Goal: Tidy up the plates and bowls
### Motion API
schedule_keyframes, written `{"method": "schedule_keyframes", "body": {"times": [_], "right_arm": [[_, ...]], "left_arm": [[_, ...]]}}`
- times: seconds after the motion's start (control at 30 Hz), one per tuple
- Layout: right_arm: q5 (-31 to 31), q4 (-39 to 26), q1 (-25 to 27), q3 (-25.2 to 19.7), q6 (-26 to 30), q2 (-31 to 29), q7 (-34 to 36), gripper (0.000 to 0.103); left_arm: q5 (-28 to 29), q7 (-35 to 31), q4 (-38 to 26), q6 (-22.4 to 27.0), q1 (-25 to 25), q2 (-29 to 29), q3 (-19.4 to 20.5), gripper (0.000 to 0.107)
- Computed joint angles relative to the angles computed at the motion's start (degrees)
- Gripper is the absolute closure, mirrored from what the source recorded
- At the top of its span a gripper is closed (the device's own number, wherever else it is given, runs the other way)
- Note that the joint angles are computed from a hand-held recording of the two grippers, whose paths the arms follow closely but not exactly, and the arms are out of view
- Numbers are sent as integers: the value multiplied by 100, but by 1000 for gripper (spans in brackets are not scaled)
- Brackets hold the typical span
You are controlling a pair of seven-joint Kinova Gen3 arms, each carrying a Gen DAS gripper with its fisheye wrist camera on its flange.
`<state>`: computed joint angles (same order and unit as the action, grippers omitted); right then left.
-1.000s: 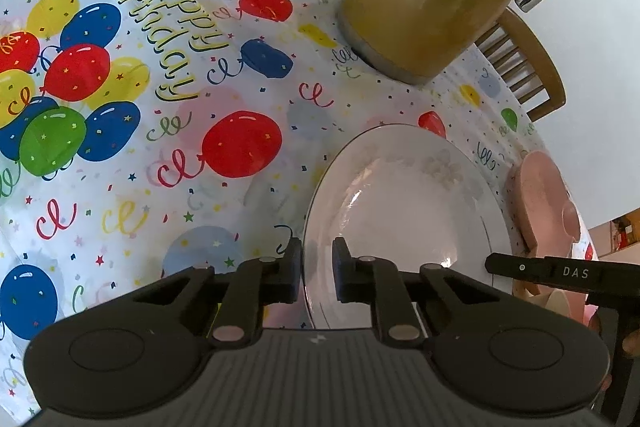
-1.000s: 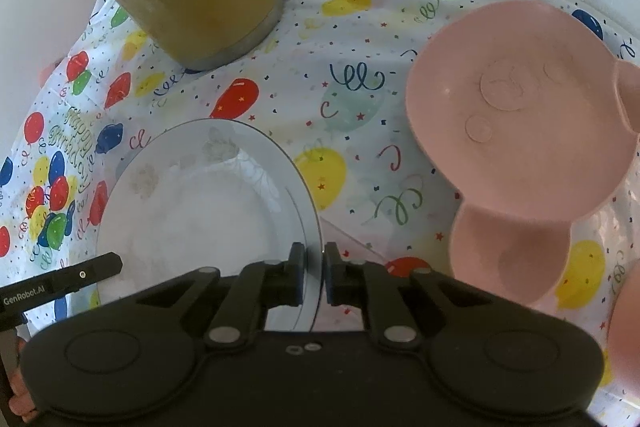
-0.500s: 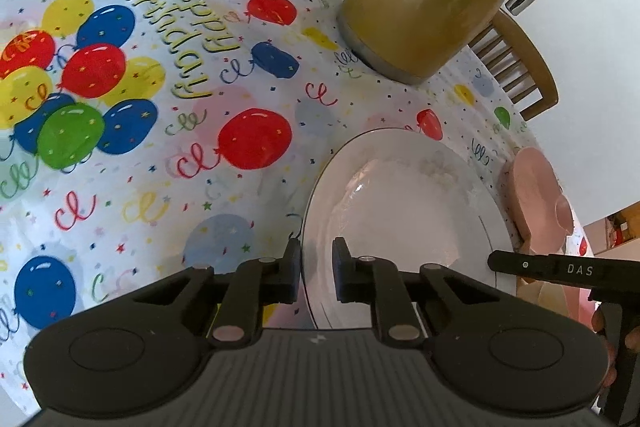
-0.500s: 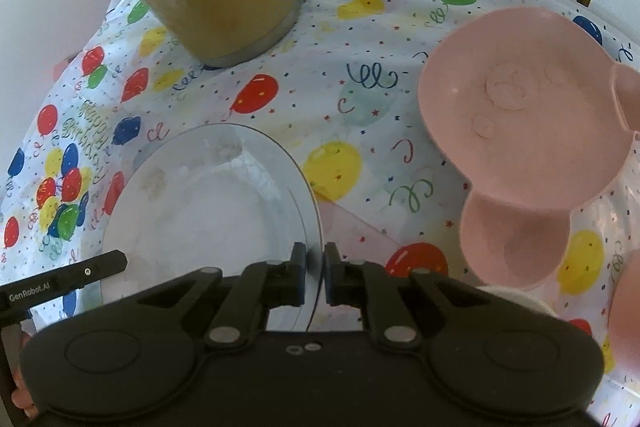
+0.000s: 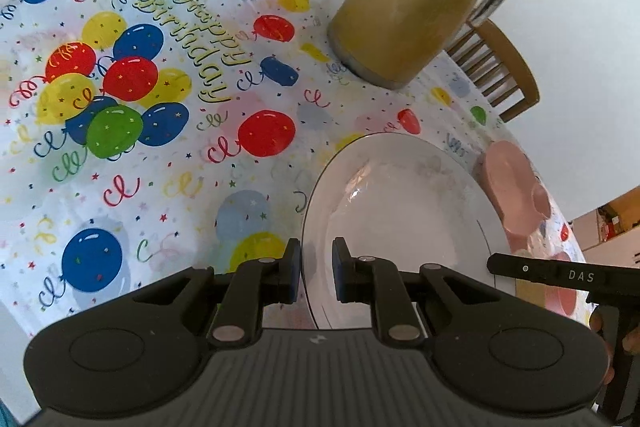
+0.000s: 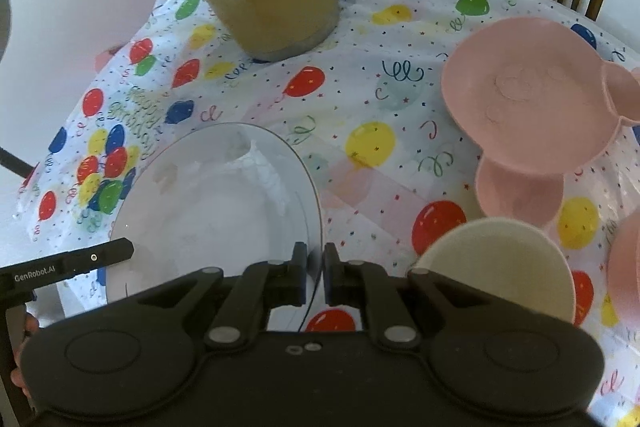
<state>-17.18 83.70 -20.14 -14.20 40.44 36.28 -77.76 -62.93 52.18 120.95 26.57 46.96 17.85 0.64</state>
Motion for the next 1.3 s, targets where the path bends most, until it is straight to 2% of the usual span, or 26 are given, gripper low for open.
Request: {"method": "schedule_keyframes", "body": {"times": [0.47,0.77,1.0,1.17,1.3], "right_arm": [[-575,1531,452,-150,-635,-1231,228,97],[-1334,2711,979,-122,-1034,-2046,657,97],[-1914,3581,1302,199,-1225,-2709,1088,97],[-2253,4178,1406,520,-1397,-3091,1306,97],[-2733,4689,1567,795,-1512,-3335,1735,97]], "left_arm": [[360,-408,-135,503,263,-357,627,92],[415,-864,-482,438,469,-231,798,92],[801,-1784,-953,148,648,95,719,92],[1290,-2700,-1333,-90,618,404,750,92],[1701,-3529,-1655,-231,539,687,870,92]]}}
